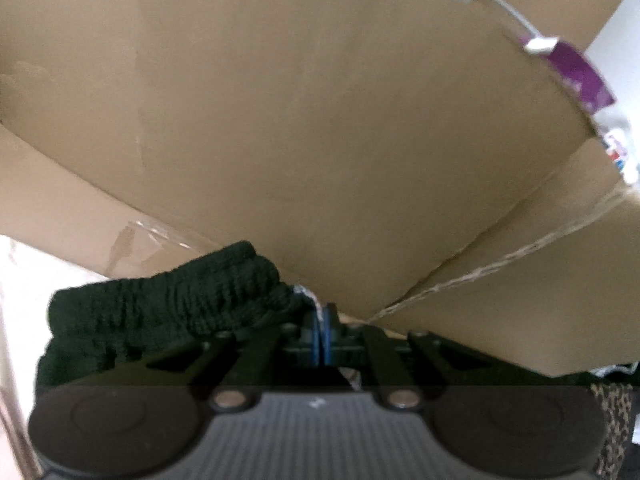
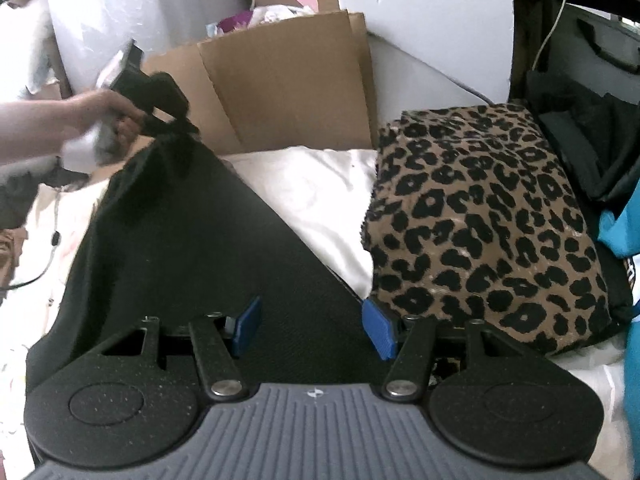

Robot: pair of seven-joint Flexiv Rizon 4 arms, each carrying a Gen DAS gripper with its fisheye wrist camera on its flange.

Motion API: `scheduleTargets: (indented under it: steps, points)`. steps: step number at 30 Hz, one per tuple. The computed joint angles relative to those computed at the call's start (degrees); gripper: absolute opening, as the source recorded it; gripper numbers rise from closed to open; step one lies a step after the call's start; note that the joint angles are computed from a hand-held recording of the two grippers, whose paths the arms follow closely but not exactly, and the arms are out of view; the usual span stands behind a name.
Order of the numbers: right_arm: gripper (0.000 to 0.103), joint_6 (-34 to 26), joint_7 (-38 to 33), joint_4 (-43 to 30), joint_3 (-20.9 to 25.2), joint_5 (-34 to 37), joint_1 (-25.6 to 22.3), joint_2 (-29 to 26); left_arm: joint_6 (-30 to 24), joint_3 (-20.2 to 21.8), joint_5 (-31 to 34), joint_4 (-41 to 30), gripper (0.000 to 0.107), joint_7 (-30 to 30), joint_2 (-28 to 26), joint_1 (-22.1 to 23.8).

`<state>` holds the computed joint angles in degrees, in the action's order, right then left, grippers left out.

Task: Fold clothes
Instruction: 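Lift the waistband with the left gripper and fold it toward the leg hems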

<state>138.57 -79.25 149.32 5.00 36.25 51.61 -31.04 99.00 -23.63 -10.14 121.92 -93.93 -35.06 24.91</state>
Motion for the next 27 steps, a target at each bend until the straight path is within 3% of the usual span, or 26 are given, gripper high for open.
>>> scheduleTargets:
  steps: [5,7,9,16,20,23,25,27]
  points:
    - [0.063,-2.75,0.4,0.25,-0.19,-0.56,0.54,-1.2,0.26,0.49,0.63,-0.73,0.009,0.72,-1.97,-0.77]
    - [0.062,-3.55,0.7,0.54,-1.0,0.31,1.52,-1.69,0.56,-1.11,1.64,0.09,0.024,1.43,-1.21,0.84]
    - [0.062,-2.9,2.18,1.01,-0.53,0.08,0.67,-2.03,-1.0,-1.85,2.35,0.78,0.031,2.74,0.44,1.88]
    - [0.062,-2.71,4.57,0.03,-1.81,1.02,1.42,-1.97,-7.19,-0.3,0.89,4.68,0.033,10.28,8.64,1.59]
    - [0.062,-2.84,5.36,-1.09,-2.03,1.33,1.79,-1.21,-9.35,4.54,0.47,5.3,0.037,13.36,11.18,-2.39]
    - [0.062,-3.64,4.88,-1.29,-2.11,0.52,1.75,-1.36,-12.24,11.52,0.66,0.99,0.037,13.12,8.78,-9.74]
    - [0.062,-4.22,4.61,-1.42,-2.23,-0.05,1.76,-1.48,-10.98,13.43,0.19,1.08,0.037,13.83,7.42,-12.24]
    - [0.062,-5.01,4.77,-1.45,-2.36,-0.34,1.61,-2.34,-9.24,18.37,1.04,0.0,0.037,12.95,5.78,-17.62]
